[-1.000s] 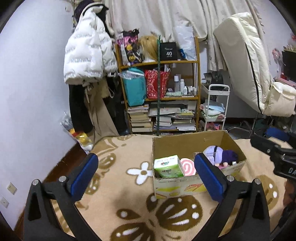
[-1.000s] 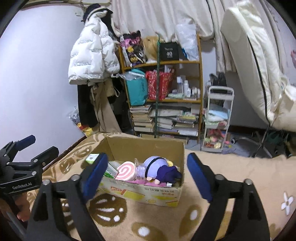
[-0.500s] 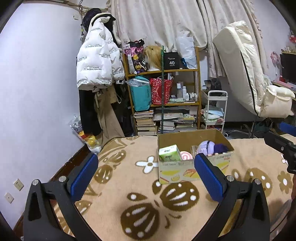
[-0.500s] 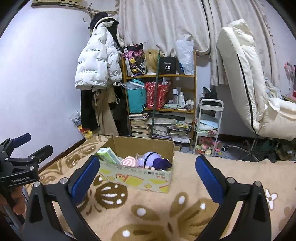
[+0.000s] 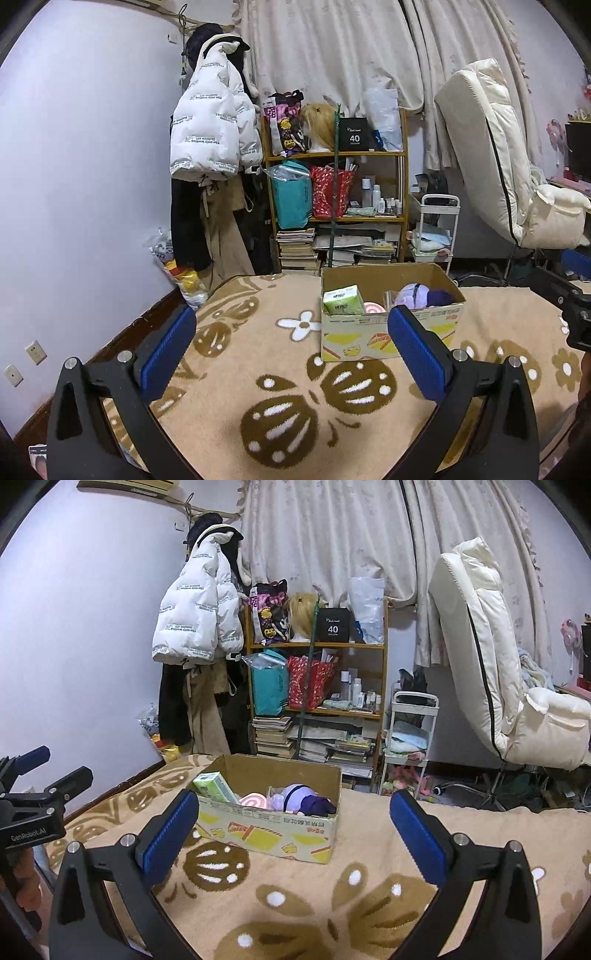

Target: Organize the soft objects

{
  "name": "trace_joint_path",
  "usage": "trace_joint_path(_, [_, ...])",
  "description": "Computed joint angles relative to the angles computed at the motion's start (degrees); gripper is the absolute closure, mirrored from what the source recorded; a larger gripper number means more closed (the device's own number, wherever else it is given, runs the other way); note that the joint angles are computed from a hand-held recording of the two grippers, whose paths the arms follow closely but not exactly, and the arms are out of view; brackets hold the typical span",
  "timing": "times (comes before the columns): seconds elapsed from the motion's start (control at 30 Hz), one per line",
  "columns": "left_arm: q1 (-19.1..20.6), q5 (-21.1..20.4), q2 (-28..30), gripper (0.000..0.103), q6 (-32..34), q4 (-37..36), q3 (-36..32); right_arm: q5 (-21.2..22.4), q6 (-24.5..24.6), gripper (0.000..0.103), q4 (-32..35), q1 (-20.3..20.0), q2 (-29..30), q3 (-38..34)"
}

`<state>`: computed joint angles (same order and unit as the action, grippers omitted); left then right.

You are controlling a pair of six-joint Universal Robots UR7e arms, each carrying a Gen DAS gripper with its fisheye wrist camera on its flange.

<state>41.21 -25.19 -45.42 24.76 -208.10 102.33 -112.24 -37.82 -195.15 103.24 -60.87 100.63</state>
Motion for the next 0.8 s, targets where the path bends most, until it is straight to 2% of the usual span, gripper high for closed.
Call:
trace_joint_path(0.43, [1.9,-1.2,1.6,0.001,-0.4,3.8,-1.7,0.5,2.0,0.000,1.8,-1.1,1.1,-1.4])
trace_joint_path(0.53, [2.1,-1.5,1.2,0.001,-2.2,5.6,-1.3,0.3,2.4,0.000,2.0,-1.1,1.0,-1.5])
trace_joint_path(0.8, [2.0,-0.8,1.8,0.001,-1.4,5.1,-1.8,0.0,2.8,0.000,3.3,-1.0,0.9,-1.6])
